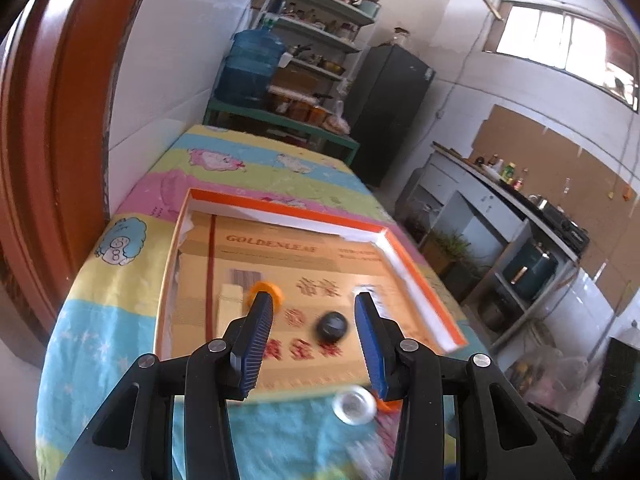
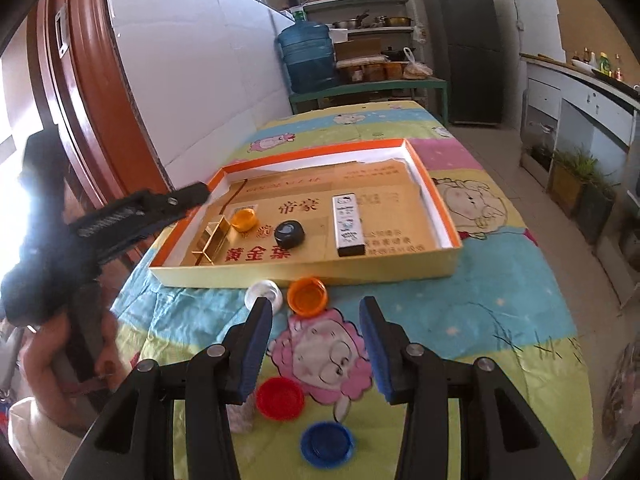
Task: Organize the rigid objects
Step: 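Withdraw both tools from the tray toward the items on the quilt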
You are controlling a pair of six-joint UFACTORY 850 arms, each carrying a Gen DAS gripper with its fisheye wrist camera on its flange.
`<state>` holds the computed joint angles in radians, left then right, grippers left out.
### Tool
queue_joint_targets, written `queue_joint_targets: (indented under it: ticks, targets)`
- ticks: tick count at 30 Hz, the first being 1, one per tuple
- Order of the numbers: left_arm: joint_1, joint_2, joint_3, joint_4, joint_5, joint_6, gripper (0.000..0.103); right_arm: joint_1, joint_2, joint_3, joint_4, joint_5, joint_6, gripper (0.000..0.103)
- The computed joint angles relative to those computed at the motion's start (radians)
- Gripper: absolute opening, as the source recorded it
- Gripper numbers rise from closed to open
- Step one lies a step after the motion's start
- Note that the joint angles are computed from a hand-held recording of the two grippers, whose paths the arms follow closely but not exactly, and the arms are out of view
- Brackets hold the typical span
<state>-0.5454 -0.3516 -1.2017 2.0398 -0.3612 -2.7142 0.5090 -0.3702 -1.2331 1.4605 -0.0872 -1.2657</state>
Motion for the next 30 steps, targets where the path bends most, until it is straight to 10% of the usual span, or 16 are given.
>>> queue_joint_targets:
  ticks: [17,30]
  targets:
    - [-0.161,0.120,0.155,-0.343,-0.087,0.230,0.044,0.008,0.065,0.089,-0.101,0.003,0.065,0.045]
    - [-0.184,0.132,0.199,-0.356,-0.047,0.192,0.044,0.011,0.113,0.144,-0.566,0.018,0.508,0.045]
